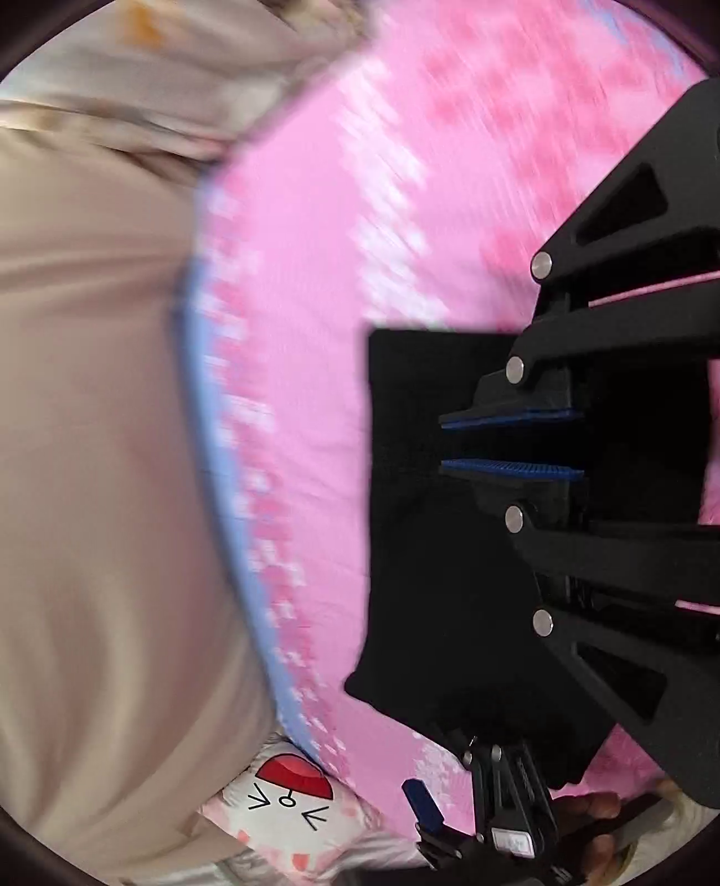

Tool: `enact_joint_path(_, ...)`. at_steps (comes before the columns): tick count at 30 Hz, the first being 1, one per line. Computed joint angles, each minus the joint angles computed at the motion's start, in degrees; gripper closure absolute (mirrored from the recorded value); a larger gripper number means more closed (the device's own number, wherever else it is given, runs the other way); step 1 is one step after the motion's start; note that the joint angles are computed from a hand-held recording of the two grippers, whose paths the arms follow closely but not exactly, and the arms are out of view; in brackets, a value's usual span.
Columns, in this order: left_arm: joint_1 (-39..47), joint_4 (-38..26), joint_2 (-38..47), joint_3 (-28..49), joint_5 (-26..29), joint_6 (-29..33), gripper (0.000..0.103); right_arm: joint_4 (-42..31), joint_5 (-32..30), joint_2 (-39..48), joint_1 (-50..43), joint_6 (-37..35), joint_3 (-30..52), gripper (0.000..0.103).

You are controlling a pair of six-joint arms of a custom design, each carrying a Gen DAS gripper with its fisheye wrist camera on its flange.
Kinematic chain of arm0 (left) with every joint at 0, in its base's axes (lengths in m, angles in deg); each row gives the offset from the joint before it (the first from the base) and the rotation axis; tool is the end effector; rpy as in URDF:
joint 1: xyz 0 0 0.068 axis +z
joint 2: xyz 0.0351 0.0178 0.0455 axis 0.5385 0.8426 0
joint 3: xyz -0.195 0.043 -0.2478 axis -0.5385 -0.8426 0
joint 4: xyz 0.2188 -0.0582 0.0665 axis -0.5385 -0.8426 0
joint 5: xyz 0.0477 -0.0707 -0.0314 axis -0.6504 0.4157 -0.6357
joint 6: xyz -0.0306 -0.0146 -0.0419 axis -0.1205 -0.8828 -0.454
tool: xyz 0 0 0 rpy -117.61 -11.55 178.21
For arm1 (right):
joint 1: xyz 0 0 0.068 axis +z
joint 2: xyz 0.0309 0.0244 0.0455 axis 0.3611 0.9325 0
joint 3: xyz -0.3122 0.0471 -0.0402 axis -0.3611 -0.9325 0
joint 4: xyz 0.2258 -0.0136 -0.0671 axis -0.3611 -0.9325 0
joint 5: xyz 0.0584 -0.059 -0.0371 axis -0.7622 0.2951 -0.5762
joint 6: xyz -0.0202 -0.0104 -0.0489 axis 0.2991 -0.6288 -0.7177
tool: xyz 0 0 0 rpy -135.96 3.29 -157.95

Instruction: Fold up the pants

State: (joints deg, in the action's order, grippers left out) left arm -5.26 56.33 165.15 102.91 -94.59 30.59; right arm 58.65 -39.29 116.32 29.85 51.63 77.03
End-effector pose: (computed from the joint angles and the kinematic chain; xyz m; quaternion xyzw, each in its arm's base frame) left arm 0.2929 -0.1981 0.1570 -0.0222 0.9032 0.1321 0.4078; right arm 0.3288 0.0570 0.1560 -0.1057 0.8797 0.1192 0.4481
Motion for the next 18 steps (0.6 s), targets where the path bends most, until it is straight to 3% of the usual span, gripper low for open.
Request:
enact_joint_path(1,-0.3,-0.64,0.22,0.17,0.09,-1.03,0.006,0.51,1.24,-0.14,0.02,-1.06,-0.87,0.092)
enact_joint_path(3,-0.45,-1.4,0.5,0.35,0.77,-2.31,0.006,-5.22,3.62,4.39,-0.45,-4.53,2.45,0.092)
enact_joint_path(8,-1.88,-5.31,1.44,1.54,-1.53,-5.54,0.006,6.33,2.8,-0.82,-0.18,-2.53,-7.28,0.09)
enact_joint_path(11,-2.39,-6.5,1.61,1.48,-1.63,-7.36,0.006,3.23,2.64,1.13,0.99,-3.52,-5.87,0.09)
enact_joint_path(13,-2.76,-7.53,1.44,1.2,-1.97,-8.57,0.006,6.01,1.5,3.09,0.65,-2.55,-7.57,0.09)
enact_joint_path(14,-2.84,-7.6,1.03,0.61,-1.83,-9.0,0.006,7.53,-1.57,2.61,-0.92,-1.34,-9.12,0.086)
enact_joint_path(16,-2.05,-4.05,-1.82,-3.65,1.6,-9.19,0.006,7.41,-6.29,0.65,-3.59,0.22,-10.79,0.058)
enact_joint_path(17,-1.12,-0.8,-3.85,-6.91,4.22,-9.01,0.006,6.85,-9.77,-0.39,-6.12,0.46,-11.29,0.03)
enact_joint_path(18,0.49,2.61,-6.42,-10.9,7.81,-8.96,0.006,7.27,-11.05,-0.96,-7.26,0.45,-12.08,0.022)
